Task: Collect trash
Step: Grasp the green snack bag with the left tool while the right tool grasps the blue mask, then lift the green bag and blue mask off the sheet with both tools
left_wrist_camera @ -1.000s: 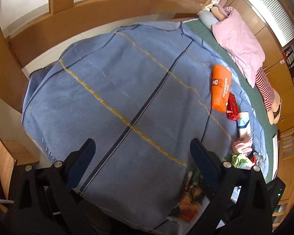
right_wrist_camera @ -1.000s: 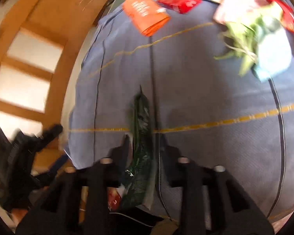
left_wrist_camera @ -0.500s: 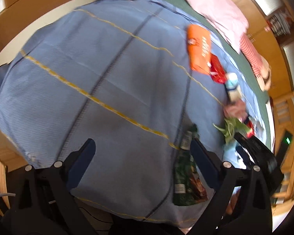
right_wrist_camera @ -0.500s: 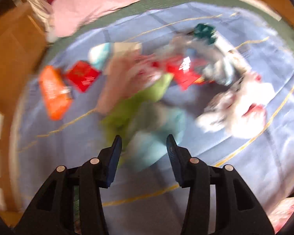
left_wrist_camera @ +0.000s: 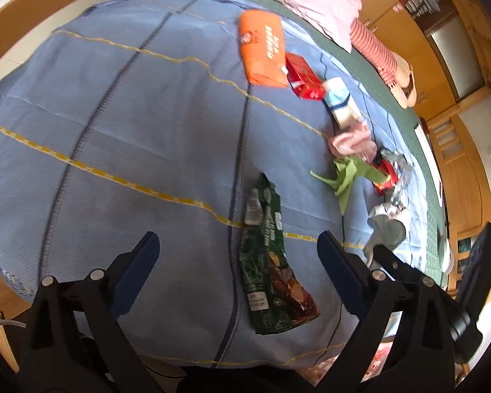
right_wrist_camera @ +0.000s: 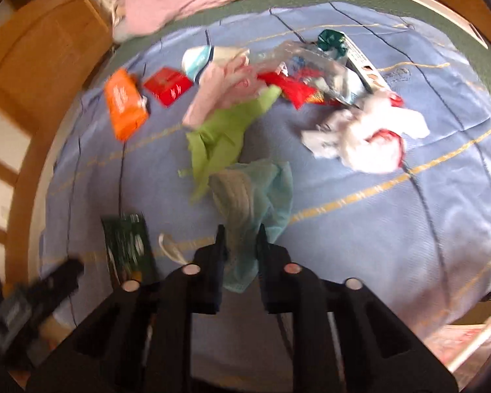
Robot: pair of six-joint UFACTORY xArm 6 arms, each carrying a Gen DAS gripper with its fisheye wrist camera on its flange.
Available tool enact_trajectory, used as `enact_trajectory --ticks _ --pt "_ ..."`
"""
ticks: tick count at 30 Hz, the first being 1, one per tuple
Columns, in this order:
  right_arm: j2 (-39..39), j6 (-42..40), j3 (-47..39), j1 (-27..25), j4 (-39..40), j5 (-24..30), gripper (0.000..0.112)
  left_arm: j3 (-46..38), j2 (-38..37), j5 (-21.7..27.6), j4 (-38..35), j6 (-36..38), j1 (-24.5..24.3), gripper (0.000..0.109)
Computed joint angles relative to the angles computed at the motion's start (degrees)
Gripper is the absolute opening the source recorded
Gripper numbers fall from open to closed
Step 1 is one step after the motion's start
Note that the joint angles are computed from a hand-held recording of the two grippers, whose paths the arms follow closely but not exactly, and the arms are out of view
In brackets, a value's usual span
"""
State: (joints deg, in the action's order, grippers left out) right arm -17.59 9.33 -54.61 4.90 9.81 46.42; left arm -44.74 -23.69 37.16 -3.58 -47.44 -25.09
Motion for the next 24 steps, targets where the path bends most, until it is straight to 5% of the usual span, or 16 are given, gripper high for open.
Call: enact_trajectory --ticks 1,2,7,15,22,24 --pt "-1.80 1.47 1.34 -0.67 -0.71 -0.25 0.057 -0.29 0.85 -0.42 -1.61 1.58 -0.32 0.096" --pt "-3.65 2.52 2.85 -1.48 -0.62 -1.45 0.060 -0.37 1.27 -0.67 -2.43 2.58 -0.52 0.096" --pt "-6.90 4.42 4.98 -3.70 0.53 -2.46 0.061 -3.44 5.73 0.86 -0.78 6.01 -3.15 0.086" --pt "-4.04 7.30 5.19 -3.25 -1.94 -1.60 0.061 -7.02 9.70 6.45 6.51 7.25 -6.02 0.030" --pt "-0.59 10.07 4.87 -1.30 -6.75 -3.50 0.059 -2.92 3.93 -0.56 4.98 7.63 -3.90 0.028" --pt "-0.36 9.35 5.06 -0.92 -6.57 -3.45 0.042 -1.68 2.20 -2.89 4.65 7.55 -3.62 0.028"
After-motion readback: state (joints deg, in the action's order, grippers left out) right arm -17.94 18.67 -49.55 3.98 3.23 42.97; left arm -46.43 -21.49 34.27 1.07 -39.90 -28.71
